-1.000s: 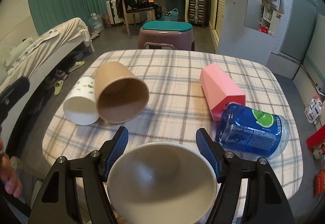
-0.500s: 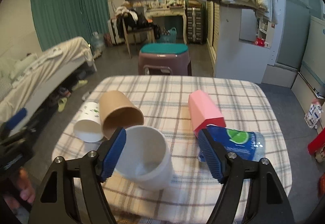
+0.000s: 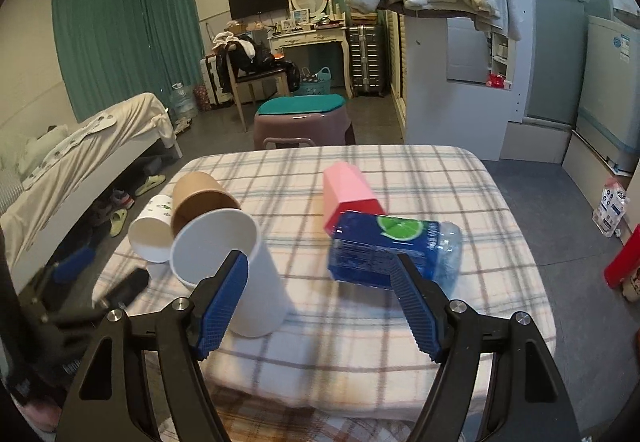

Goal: Flip cup upside down
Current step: 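Close the left gripper around the upright white cup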

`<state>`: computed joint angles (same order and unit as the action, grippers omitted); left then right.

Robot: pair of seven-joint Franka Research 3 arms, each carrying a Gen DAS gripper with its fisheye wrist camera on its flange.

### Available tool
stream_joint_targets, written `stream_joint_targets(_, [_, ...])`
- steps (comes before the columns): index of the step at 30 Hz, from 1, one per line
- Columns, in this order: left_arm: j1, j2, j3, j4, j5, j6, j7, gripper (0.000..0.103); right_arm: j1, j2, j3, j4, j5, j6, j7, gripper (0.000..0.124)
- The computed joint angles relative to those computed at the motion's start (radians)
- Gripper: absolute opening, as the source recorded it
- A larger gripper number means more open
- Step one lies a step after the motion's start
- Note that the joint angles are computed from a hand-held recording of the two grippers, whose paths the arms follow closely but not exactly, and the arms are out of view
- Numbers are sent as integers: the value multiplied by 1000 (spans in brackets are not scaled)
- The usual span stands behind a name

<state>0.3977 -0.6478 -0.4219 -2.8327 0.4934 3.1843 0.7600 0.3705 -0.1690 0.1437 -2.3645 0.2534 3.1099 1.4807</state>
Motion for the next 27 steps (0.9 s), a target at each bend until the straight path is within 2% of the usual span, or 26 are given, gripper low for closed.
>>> stream_joint_targets(5, [10, 43, -74, 15, -3, 17, -24, 103, 142, -8, -143, -22, 209, 18, -204, 74])
stream_joint_targets(11, [100, 108, -215, 54, -4, 62, -63, 103, 190, -8, -210, -19, 431, 1, -407, 74])
stream_joint_targets(17, [249, 154, -390, 103, -38, 108, -78, 103, 156, 2, -206, -3, 568, -29, -529, 74])
stream_joint_targets(21, [362, 151, -512, 138, -64, 127, -55, 102, 114, 22, -180, 19, 623, -51, -571, 74])
stream_joint_targets(24, [391, 150, -546, 143, -81, 141, -43, 99, 85, 36, -159, 33, 665, -65, -608, 74])
stream_joint_targets(27, [396, 157, -552, 143, -93, 136, -19, 92, 59, 51, -137, 47, 685, -78, -621, 74])
